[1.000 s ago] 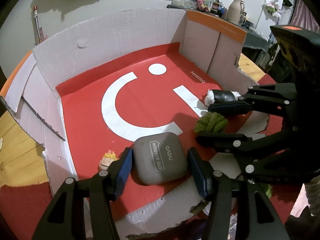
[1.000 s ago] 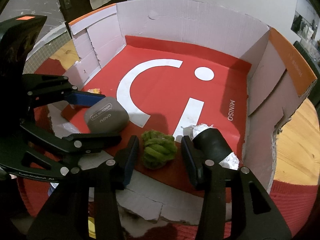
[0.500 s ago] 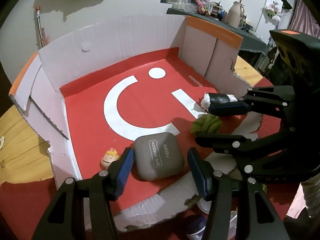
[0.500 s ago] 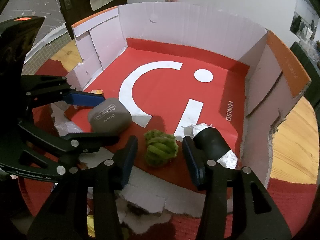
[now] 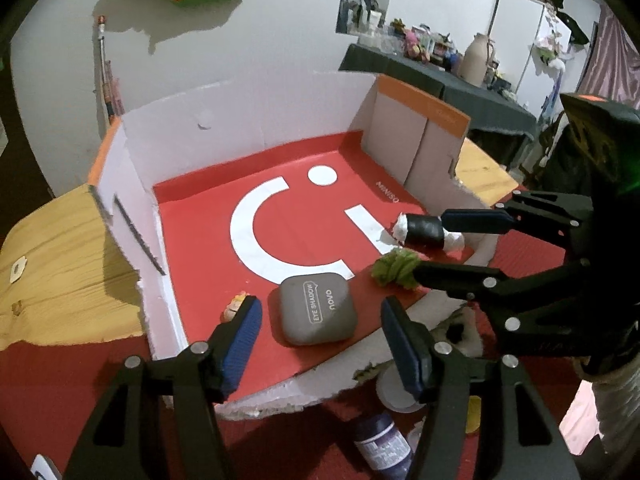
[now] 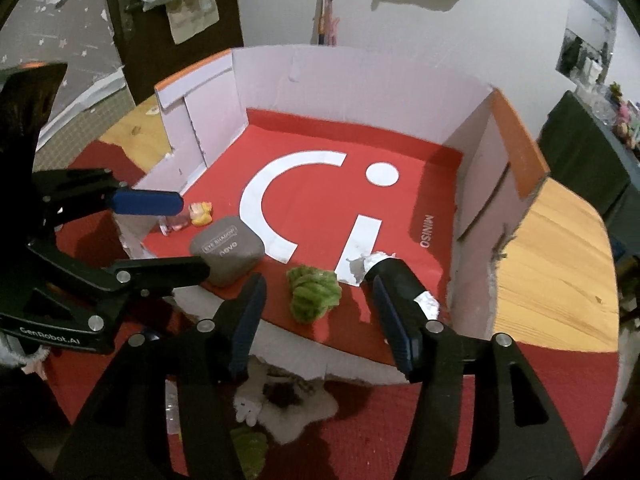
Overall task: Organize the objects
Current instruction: 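Withdraw both tools from the box back over the table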
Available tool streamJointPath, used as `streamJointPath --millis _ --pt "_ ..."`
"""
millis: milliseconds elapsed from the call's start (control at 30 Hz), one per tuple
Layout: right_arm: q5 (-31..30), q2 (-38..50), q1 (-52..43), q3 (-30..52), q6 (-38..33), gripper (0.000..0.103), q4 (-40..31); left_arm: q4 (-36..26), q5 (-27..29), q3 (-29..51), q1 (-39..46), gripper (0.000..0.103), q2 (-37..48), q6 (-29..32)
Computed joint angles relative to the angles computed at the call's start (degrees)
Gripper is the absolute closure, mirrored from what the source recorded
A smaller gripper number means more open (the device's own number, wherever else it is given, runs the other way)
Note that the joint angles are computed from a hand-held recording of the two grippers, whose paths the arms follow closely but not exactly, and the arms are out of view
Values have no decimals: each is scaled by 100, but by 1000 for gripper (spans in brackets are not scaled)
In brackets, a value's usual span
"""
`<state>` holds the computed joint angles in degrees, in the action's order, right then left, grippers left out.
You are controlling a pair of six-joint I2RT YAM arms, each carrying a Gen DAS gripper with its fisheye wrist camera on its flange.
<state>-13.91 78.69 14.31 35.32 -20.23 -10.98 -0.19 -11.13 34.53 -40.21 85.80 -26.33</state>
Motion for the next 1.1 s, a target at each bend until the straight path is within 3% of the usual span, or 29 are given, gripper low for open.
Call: streamJointPath --millis 133,667,1100 --pt "22 -470 -46 -161 120 42 -62 -55 -334 -184 -194 29 -429 -234" --pt "-193 -3122 -434 -1039 376 21 -881 -822 -2397 -659 -1685 12 -1812 -1446" --pt "-303 -5103 -809 -1973 630 15 -1570 -1422 -3654 -791 -2918 1 -1609 -2955"
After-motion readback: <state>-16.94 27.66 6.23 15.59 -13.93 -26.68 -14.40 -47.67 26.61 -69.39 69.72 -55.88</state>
